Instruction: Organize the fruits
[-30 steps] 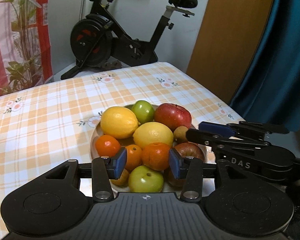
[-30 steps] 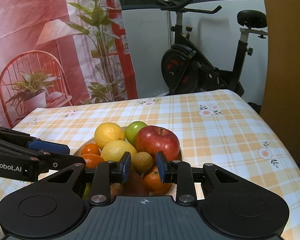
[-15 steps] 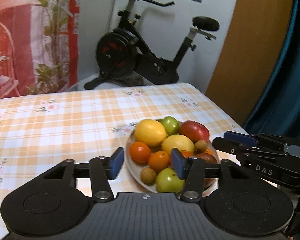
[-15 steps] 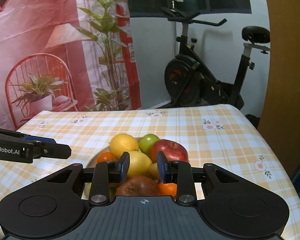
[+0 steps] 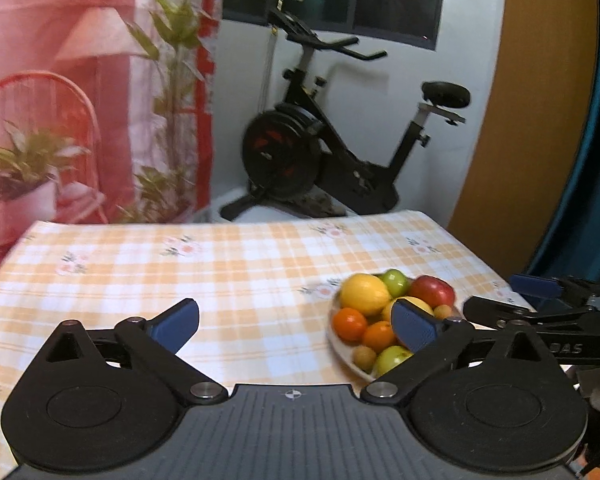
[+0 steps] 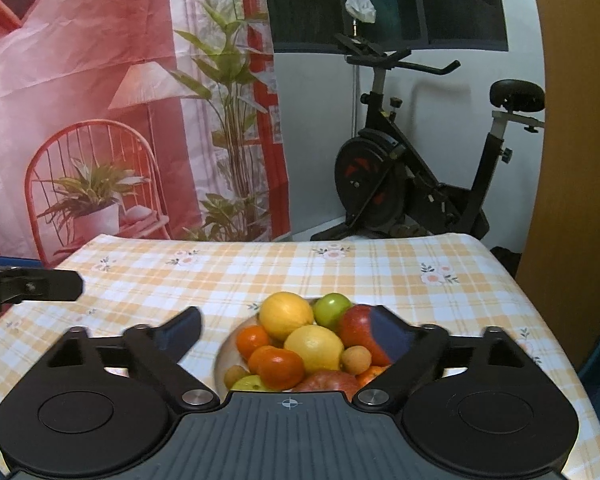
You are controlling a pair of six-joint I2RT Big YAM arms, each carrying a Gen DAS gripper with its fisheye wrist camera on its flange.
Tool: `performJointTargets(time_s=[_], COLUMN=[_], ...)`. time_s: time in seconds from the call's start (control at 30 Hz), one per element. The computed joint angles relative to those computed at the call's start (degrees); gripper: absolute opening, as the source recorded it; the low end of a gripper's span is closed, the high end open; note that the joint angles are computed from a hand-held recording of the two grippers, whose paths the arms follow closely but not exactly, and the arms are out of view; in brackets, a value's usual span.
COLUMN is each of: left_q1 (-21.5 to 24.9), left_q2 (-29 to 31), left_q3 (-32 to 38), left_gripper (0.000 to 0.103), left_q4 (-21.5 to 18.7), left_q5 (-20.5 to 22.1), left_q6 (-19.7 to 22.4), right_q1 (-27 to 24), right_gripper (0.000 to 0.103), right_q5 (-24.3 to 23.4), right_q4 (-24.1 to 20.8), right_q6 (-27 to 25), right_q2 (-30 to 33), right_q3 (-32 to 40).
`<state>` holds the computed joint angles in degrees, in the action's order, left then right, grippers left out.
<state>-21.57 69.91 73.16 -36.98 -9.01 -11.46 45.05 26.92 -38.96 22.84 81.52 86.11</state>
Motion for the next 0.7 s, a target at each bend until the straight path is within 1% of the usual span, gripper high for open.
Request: performJointTargets(time_s=[0.03, 0.17, 0.3, 0.4, 0.5, 0.63, 0.7], left_q1=[0.1, 0.9, 1.2, 1.2, 0.9, 0.2, -0.5], left_q2=[-0.7, -3.6, -6.3, -8.0, -9.7, -11.3, -12.0], left_q3=[-0.3, -1.7, -2.5, -2.9, -3.0, -2.5, -2.2], left_gripper=[0.103, 0.103, 0.103, 0.103, 0.103, 0.103, 0.103], left_q4=[-0.3, 0.0, 0.3, 0.5, -0.1, -2.6, -3.9], left_q5=[-0.4, 0.2, -0.5, -1.2, -3.1, -6.3, -8.8], left_q6=[0.0, -0.6, -1.2, -1.5, -2.0, -2.6, -2.8], right_q1=[0.3, 1.7, 3.5, 4.6, 5.8, 7.5, 8.2], right_gripper=[0.098, 0.1, 0.102, 0.102, 0.102, 0.102, 0.102], right_q5=[-0.1, 0.5, 2.9, 4.1, 5.5, 7.1, 7.7], right_q4=[-0.3, -1.7, -2.8, -4.5, -6.6, -7.8, -8.8], right_q6=[0.4, 0.8, 1.4, 2.2, 2.2, 2.5, 3.1], right_q2=[0.0, 0.5, 0.8, 1.2, 2.0, 2.3, 2.6], right_q3=[0.3, 1.7, 3.3, 5.1, 7.3, 9.1, 10.0])
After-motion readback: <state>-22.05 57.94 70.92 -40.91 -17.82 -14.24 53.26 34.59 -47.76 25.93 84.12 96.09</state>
